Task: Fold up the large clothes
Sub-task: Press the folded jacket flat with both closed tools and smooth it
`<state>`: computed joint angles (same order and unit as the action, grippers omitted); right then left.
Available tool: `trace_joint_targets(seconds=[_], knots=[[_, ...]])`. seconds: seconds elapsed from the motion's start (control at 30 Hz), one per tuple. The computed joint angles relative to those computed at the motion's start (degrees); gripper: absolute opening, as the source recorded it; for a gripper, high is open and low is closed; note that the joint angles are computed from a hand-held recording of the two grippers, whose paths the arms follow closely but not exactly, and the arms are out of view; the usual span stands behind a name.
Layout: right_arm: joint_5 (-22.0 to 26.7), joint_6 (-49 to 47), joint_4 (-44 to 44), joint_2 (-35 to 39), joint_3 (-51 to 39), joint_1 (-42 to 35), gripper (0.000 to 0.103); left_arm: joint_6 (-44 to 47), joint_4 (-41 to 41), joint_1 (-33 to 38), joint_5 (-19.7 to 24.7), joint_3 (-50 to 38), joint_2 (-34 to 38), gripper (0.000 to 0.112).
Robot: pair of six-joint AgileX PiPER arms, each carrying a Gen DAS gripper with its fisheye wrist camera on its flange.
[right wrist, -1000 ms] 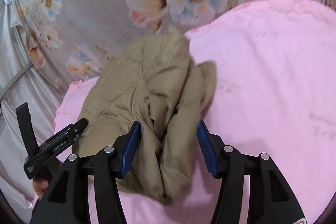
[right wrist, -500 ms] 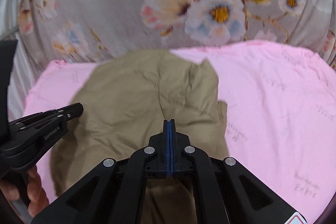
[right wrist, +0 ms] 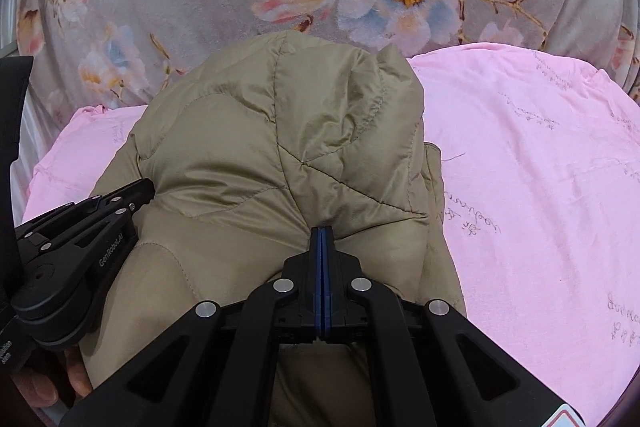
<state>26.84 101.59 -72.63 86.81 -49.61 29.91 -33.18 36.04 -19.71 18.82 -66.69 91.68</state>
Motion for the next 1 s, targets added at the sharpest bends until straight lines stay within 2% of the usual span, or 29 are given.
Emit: trace_joint_targets(seconds=[0.63, 1.0], knots=[[-1.8, -1.4, 2.2, 1.7, -1.4, -1.5, 0.001, -11.7, 13.4, -1.0, -1.2, -0.6, 3.2, 0.0], [-1.9, -1.3, 1.7, 2.0, -1.5, -1.8, 0.001, -11.2, 13.2, -1.0, -0.6, -1.1, 3.5, 0.0]])
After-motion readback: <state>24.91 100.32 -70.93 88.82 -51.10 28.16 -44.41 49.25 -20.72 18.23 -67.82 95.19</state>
